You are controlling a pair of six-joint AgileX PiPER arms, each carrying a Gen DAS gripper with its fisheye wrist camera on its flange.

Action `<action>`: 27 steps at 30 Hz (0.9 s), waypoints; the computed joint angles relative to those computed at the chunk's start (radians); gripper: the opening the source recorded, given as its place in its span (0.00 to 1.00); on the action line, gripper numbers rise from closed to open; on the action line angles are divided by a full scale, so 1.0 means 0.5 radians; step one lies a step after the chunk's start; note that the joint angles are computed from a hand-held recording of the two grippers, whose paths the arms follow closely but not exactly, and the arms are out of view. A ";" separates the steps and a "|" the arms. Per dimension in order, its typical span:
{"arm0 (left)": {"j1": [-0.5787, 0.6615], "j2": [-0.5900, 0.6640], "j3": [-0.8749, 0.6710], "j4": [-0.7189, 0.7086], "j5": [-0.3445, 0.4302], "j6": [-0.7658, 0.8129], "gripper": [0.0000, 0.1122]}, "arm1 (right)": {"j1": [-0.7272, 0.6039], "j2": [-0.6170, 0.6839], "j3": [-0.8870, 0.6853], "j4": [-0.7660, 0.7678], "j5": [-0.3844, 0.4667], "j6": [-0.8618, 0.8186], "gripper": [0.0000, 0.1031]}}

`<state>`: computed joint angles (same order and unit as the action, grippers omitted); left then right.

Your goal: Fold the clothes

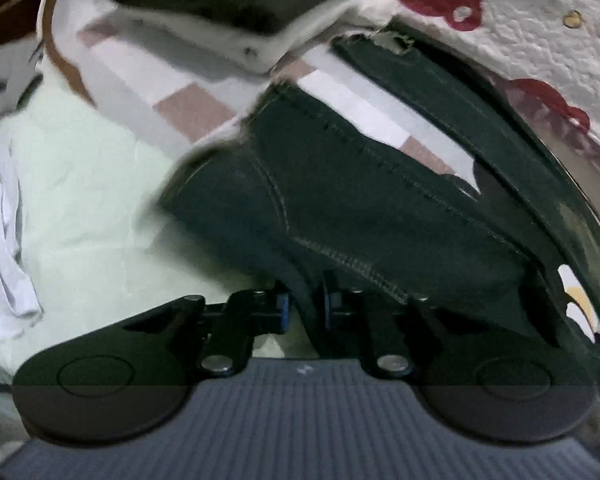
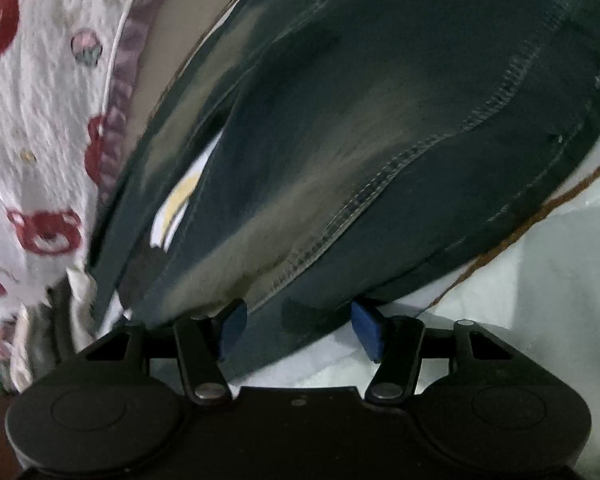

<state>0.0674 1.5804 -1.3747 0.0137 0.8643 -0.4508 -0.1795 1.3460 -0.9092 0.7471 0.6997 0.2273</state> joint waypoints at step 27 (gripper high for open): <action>0.008 -0.060 -0.016 0.484 -0.035 -0.100 0.04 | -0.896 -0.577 0.328 -0.005 -0.118 -1.045 0.56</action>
<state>0.0714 1.5502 -1.3828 0.2555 0.8467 -0.5009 -0.6278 1.0576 -0.7452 0.7446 0.6406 -0.2952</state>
